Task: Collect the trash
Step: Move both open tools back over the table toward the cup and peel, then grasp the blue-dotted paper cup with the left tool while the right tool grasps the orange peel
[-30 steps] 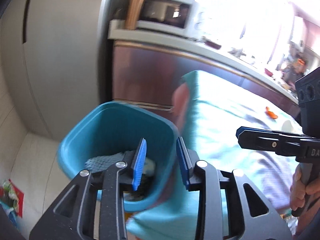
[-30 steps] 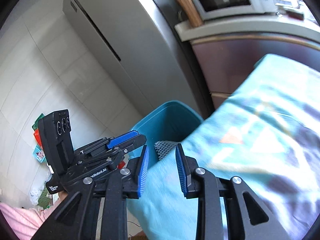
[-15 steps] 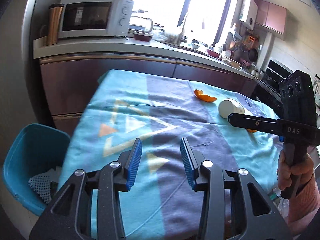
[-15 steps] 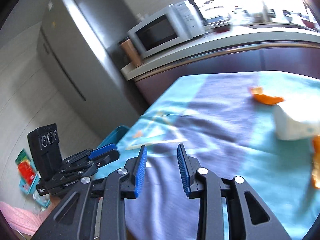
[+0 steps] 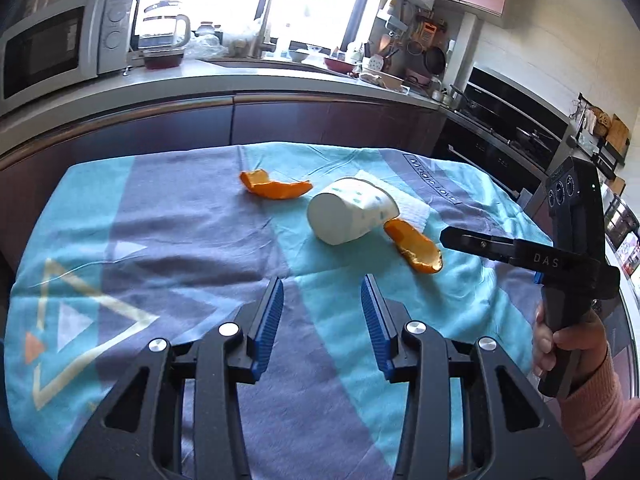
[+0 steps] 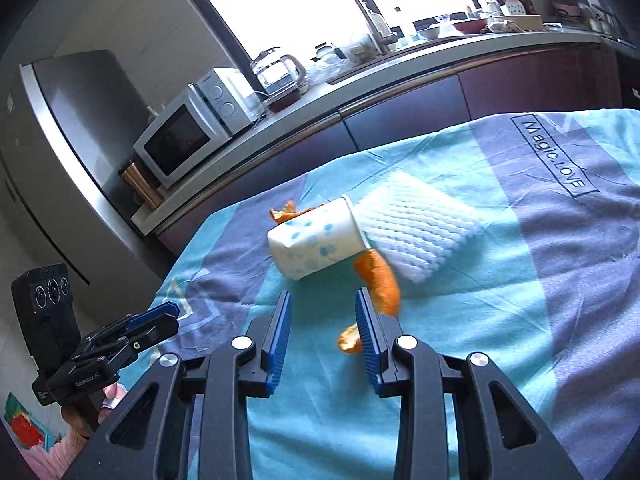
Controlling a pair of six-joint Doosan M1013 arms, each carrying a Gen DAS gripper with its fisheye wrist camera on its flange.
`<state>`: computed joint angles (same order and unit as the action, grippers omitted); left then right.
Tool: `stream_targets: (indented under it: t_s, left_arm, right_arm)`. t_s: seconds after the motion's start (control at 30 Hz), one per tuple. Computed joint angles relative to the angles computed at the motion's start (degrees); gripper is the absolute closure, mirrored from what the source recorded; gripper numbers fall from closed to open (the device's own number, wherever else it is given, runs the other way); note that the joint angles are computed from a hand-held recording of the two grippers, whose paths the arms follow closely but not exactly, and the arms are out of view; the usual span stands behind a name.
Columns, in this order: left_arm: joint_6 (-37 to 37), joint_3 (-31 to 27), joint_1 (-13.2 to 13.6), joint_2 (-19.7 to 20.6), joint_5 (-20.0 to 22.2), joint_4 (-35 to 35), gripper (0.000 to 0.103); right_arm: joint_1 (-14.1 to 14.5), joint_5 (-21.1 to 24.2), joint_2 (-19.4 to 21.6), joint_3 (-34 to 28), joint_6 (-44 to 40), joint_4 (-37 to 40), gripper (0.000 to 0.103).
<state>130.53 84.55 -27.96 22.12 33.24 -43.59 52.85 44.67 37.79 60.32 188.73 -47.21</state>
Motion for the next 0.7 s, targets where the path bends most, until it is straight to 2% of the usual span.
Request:
stream_targets:
  t_s: [0.03, 0.27, 0.47, 0.53, 0.7]
  left_arm:
    - [-0.6, -1.2, -0.4, 0.7, 0.8, 0.7, 0.063]
    - [-7.5, -8.6, -2.5, 5.9, 5.5, 6.0, 0.064]
    - [-12.4, -13.8, -3.6, 9.4, 7.3, 10.6, 0.066]
    - [-13.2, -15.1, -3.6, 10.2, 7.9, 10.7, 0.069]
    - [-13.1, -17.2, -3.5, 11.4, 9.7, 9.7, 0.087]
  right_arm:
    - [-0.2, 0.0, -0.1, 0.4, 0.3, 0.3, 0.066]
    - [-1.1, -2.0, -1.3, 3.7, 2.9, 1.1, 0.066]
    - [-1.8, -4.8, -1.5, 4.9, 2.9, 2.6, 0.066]
    - [-1.9, -5.1, -1.4, 4.7, 2.3, 3.0, 0.066]
    - [-2.1, -5.9, -1.3, 4.5, 1.0, 4.1, 0.069]
